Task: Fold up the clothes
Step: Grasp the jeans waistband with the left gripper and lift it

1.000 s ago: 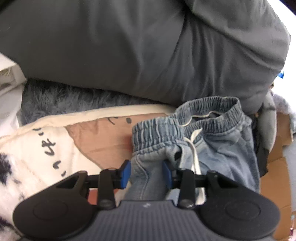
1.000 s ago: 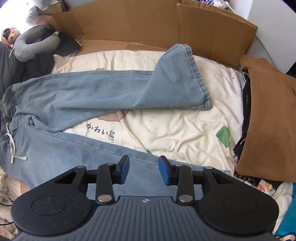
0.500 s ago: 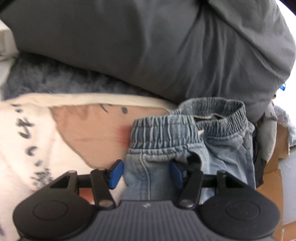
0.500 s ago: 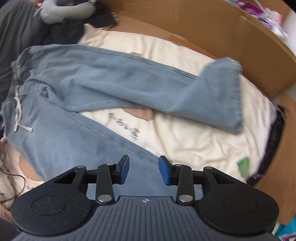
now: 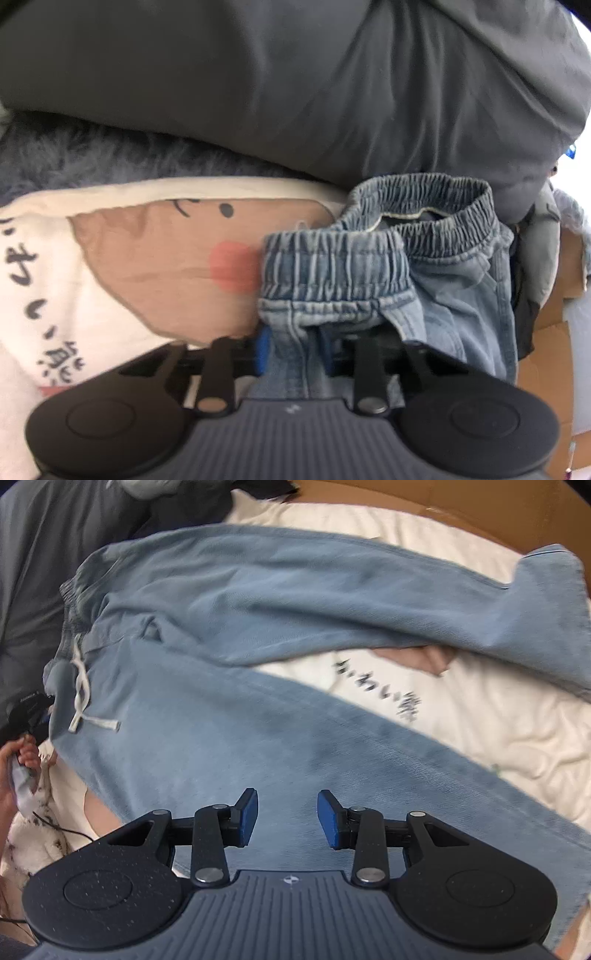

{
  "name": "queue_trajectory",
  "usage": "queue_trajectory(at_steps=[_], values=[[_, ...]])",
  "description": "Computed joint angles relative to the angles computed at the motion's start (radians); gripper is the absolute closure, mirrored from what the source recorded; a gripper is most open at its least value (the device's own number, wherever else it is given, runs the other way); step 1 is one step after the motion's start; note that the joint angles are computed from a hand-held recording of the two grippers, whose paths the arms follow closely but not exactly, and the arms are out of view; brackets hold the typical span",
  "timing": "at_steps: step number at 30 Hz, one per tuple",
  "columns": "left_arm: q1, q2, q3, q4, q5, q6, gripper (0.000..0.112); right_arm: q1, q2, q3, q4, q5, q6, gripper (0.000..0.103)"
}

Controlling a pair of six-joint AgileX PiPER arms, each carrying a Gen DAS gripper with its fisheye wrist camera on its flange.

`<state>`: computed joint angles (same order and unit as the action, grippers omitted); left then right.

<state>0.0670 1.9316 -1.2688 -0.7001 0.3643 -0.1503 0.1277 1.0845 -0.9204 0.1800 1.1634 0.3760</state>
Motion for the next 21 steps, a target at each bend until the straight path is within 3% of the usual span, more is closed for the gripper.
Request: queue_trajectory(at_steps=[2, 5, 11, 17, 21], values=[[0.023, -0.032, 0.016, -0.017, 0.018, 0.002, 0.093, 0.080, 0.026, 0.010, -0.011, -0.052, 0.029, 0.060], [0.044, -0.087, 0.030, 0.074, 0.043, -0.071, 0.095, 0.146, 0.080, 0.003, 0.008, -0.122, 0.006, 0.060], [0.063, -0.158, 0.021, 0.257, 0.105, -0.194, 0.097, 0.150, 0.286, -0.092, 0.085, -0.261, -0.223, 0.060], [0.036, -0.138, -0.009, 0.532, 0.154, -0.444, 0.099, 0.093, 0.614, -0.362, 0.227, -0.370, -0.578, 0.060], [0.019, -0.129, -0.046, 0.687, 0.215, -0.570, 0.106, 0.061, 0.814, -0.586, 0.325, -0.394, -0.742, 0.060]])
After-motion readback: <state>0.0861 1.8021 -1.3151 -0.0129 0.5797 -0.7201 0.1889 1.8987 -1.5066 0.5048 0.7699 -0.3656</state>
